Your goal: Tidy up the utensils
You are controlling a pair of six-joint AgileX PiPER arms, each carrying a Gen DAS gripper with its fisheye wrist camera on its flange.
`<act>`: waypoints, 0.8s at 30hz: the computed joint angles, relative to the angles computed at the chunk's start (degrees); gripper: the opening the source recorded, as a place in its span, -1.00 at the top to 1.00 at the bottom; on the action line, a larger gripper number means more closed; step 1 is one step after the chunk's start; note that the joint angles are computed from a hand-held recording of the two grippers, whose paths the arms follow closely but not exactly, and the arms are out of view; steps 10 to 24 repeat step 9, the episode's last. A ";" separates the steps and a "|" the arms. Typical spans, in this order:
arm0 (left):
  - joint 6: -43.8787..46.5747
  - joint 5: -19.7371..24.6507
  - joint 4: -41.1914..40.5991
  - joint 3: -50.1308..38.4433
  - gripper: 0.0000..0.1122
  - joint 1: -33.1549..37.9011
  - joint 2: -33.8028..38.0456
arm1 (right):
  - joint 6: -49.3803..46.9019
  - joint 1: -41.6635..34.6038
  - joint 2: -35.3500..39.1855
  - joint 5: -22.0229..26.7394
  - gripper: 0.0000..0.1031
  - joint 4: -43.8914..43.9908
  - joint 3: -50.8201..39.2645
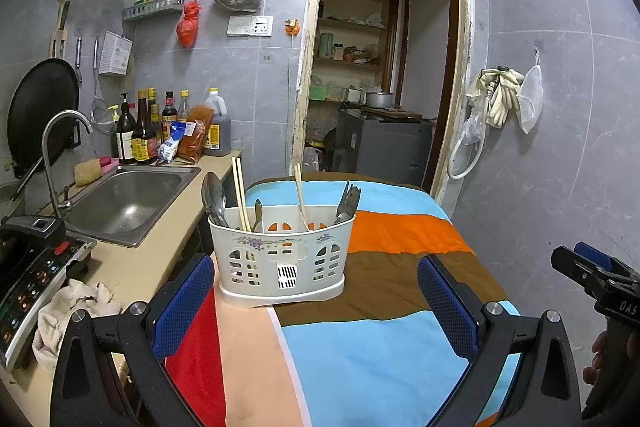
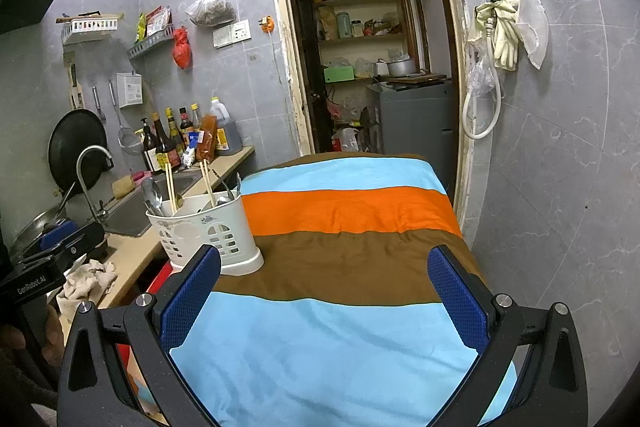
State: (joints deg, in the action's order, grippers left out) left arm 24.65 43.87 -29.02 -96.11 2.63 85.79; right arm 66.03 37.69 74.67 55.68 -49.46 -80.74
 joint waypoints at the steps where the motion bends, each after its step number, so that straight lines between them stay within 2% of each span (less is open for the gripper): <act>1: 0.14 0.08 -0.02 0.12 -0.82 0.02 -0.11 | -0.22 -0.47 0.11 -0.32 -0.97 0.27 0.01; 9: -0.24 1.47 0.83 -3.13 -0.82 -0.44 2.57 | -1.25 -2.03 0.51 -1.19 -0.97 1.68 -0.11; 24: -0.24 1.47 0.83 -3.13 -0.82 -0.44 2.57 | -1.25 -2.03 0.51 -1.19 -0.97 1.68 -0.11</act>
